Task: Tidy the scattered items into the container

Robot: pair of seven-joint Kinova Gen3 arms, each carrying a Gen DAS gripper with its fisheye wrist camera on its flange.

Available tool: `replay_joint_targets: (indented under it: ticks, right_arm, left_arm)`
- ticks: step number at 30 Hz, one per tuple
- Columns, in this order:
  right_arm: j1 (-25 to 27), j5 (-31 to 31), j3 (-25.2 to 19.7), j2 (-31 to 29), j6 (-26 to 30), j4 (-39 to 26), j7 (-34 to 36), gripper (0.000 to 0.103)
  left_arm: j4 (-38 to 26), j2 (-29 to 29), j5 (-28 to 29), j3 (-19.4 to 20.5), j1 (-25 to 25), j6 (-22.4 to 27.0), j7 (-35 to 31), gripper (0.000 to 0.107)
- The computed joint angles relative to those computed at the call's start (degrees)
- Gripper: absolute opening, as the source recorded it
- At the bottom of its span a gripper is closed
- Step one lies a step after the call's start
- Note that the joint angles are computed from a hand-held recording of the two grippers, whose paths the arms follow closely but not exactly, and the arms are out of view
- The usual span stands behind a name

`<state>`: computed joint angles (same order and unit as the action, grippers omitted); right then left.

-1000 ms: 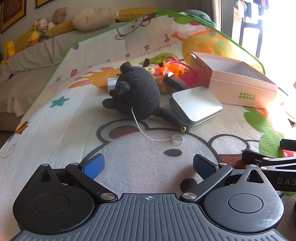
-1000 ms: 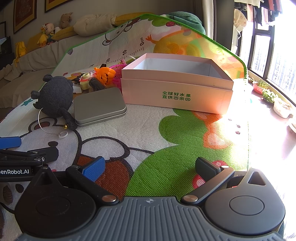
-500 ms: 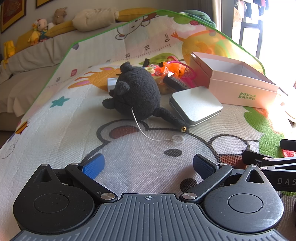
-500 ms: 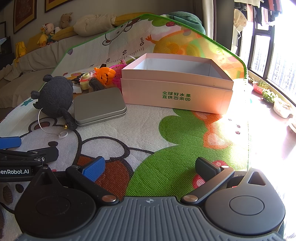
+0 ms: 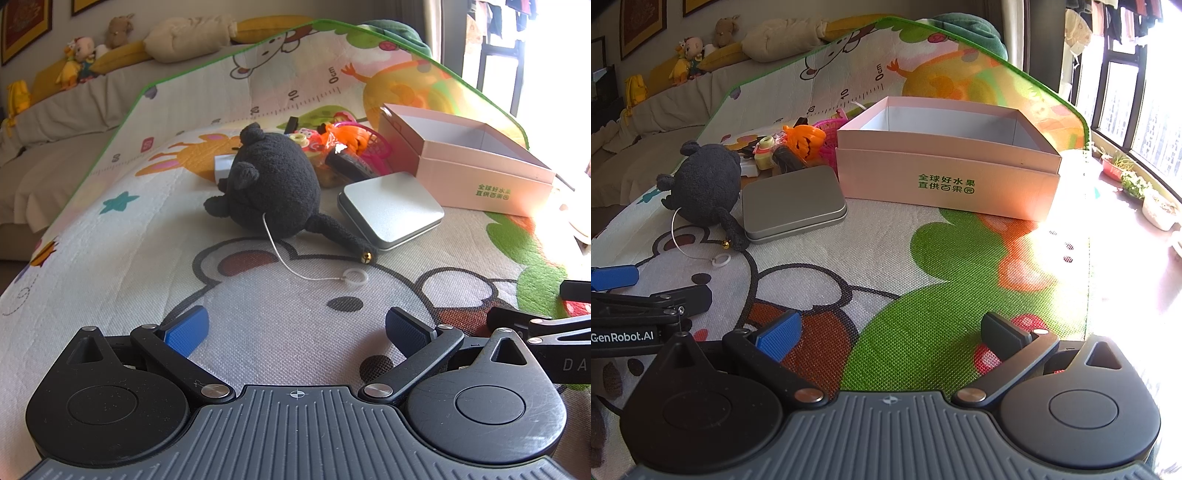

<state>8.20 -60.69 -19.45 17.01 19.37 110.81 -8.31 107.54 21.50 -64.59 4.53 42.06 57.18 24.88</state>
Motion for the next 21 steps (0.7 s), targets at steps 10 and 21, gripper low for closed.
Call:
replay_joint_targets:
  ticks: [10, 21]
  right_arm:
    - [-2.71, 8.62, 4.50, 0.63, 5.95, -3.76, -6.37, 0.103]
    - [-2.29, 11.71, 3.67, 0.84, 6.52, -4.57, -8.08, 0.103]
  left_arm:
    - [-0.33, -0.39, 0.78, 0.04, -0.78, -0.65, -2.24, 0.103]
    - [4.19, -3.37, -10.96, -0.61, -5.56, -5.78, -2.94, 0.103]
